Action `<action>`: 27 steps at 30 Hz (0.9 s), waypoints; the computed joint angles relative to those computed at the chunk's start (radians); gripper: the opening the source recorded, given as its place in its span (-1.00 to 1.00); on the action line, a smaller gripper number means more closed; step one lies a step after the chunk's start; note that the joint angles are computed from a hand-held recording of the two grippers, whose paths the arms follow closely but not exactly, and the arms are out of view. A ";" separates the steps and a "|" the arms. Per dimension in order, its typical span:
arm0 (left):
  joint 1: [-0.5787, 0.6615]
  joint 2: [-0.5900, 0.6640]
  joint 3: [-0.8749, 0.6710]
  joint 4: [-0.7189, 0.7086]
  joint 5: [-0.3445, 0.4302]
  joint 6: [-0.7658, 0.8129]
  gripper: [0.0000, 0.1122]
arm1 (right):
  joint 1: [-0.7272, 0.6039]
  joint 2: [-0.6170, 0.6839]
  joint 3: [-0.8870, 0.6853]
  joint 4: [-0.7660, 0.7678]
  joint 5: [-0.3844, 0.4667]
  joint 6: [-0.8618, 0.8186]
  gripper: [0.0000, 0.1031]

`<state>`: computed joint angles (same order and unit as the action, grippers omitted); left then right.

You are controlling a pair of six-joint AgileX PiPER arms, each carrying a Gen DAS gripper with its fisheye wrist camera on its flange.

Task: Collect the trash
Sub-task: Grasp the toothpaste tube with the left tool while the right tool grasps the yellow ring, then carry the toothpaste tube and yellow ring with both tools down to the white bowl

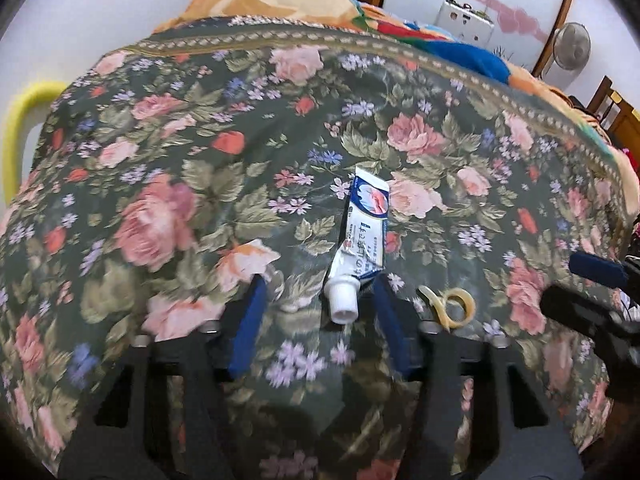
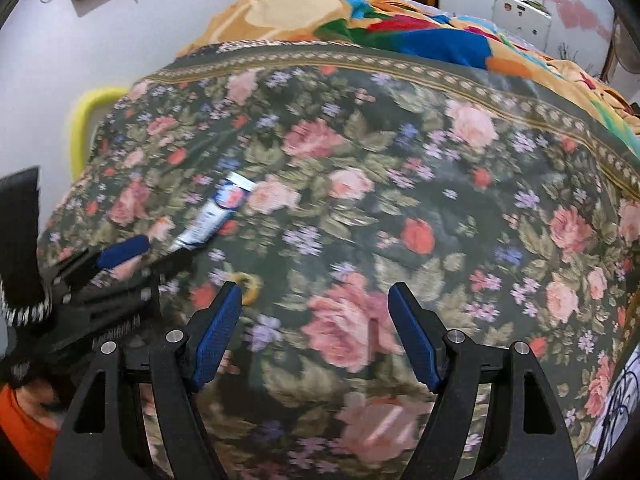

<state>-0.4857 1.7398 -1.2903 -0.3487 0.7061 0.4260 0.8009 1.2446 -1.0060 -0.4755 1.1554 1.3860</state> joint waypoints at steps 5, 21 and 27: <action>0.010 0.001 0.016 -0.048 -0.037 0.047 -0.73 | -0.020 0.001 0.047 0.036 -0.086 -0.015 0.41; 0.182 -0.189 0.236 -0.125 -0.019 0.109 -0.73 | -0.009 0.260 -0.121 -0.018 -0.122 -0.053 -0.58; 0.191 -0.261 0.250 -0.112 0.017 0.122 -0.73 | 0.026 0.248 -0.145 -0.008 -0.089 -0.010 -0.59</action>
